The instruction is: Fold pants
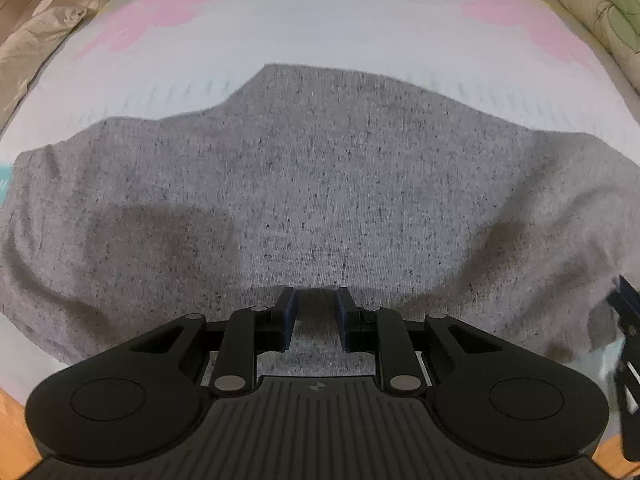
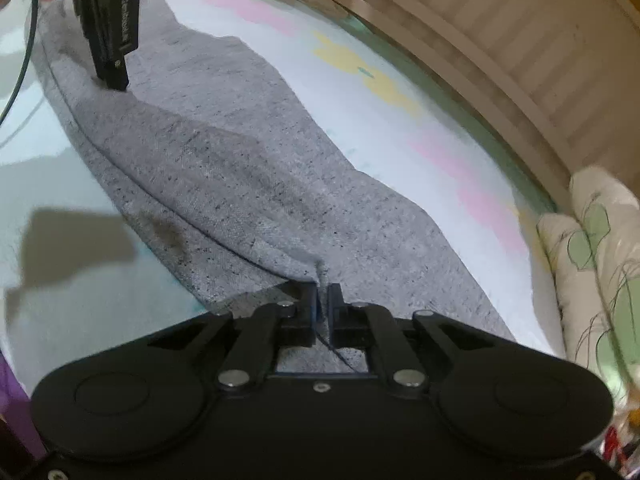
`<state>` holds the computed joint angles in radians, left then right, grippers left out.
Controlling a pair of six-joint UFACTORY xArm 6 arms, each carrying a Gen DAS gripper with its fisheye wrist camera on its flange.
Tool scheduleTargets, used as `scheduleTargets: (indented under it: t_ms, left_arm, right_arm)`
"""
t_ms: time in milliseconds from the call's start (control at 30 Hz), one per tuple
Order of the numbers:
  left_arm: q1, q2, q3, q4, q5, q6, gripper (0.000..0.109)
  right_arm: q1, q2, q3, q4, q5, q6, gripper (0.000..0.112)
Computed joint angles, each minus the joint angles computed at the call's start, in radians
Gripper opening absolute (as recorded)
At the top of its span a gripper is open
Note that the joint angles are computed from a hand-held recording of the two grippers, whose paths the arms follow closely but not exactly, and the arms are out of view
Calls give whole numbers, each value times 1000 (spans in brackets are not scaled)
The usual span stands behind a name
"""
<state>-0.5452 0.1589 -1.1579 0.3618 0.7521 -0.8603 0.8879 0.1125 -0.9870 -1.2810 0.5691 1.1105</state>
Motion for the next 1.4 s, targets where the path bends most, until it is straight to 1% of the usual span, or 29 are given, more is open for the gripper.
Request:
scheduleTargets:
  t_ms: [67,100,167,233,267,300,333,367,433,467,500,567,633,700,733,767,800,867,967,1100,1233,1400]
  left_arm:
    - [-2,-25,20,36,-17,-23,21]
    - [-3,-30,26,54,-28,-33,21]
    - [-7,-25,20,61,-32,-35,21]
    - [-13,-3,2,20,-21,8,21]
    - [-18,16,-14,-11,-3,40,21]
    - [-26,30,-27,-17,13,46,21]
    - [-30,30,-26,4,14,32,21]
    - [-31,31,-30,3,20,33,21]
    - [-29,26,-27,-5,17,21,21]
    - [-25,23,-22,-15,12,13,21]
    - [-21,26,-23,-22,9,9,21]
    - [-21,24,-23,-14,9,4,21]
    - [-25,31,-33,9,19,0,21]
    - [-29,41,-38,11,17,-6,21]
    - [-29,46,-40,7,14,-6,21]
    - [-34,42,-40,7,18,-13,21]
    - [-35,44,-43,8,19,-16,21]
    - [-34,49,-46,10,16,-12,21]
    - [-35,54,-51,6,11,-3,21]
    - [-43,54,-53,27,19,-5,21]
    - [-42,52,-49,26,19,-8,21]
    - [-44,56,-55,28,24,-8,21]
  right_arm:
    - [-10,-65,53,36,-42,-59,10]
    - [-17,-92,78,80,-69,-121,10]
    - [-19,-95,89,145,-80,-196,10]
    - [-16,-63,71,178,-72,-244,13]
    - [-13,-56,67,173,-67,-242,19]
    - [-14,-68,75,167,-69,-215,20]
    - [-32,-84,85,200,-98,-213,30]
    - [-55,-110,105,231,-139,-192,45]
    - [-120,-169,146,257,-209,-77,55]
    - [-154,-190,161,279,-224,-24,56]
    - [-195,-211,176,318,-224,32,56]
    - [-269,-251,207,390,-190,138,56]
    - [-362,-310,270,456,-176,299,57]
    - [-457,-382,363,560,-203,450,57]
    - [-491,-414,408,585,-217,527,53]
    - [-519,-441,446,585,-233,603,46]
    - [-544,-464,480,574,-244,677,44]
    - [-563,-490,512,557,-238,743,44]
    - [-588,-478,516,483,-272,841,44]
    - [-582,-471,496,369,-223,963,44]
    - [-538,-492,477,317,-109,1008,43]
    - [-540,-480,464,268,-106,1017,39]
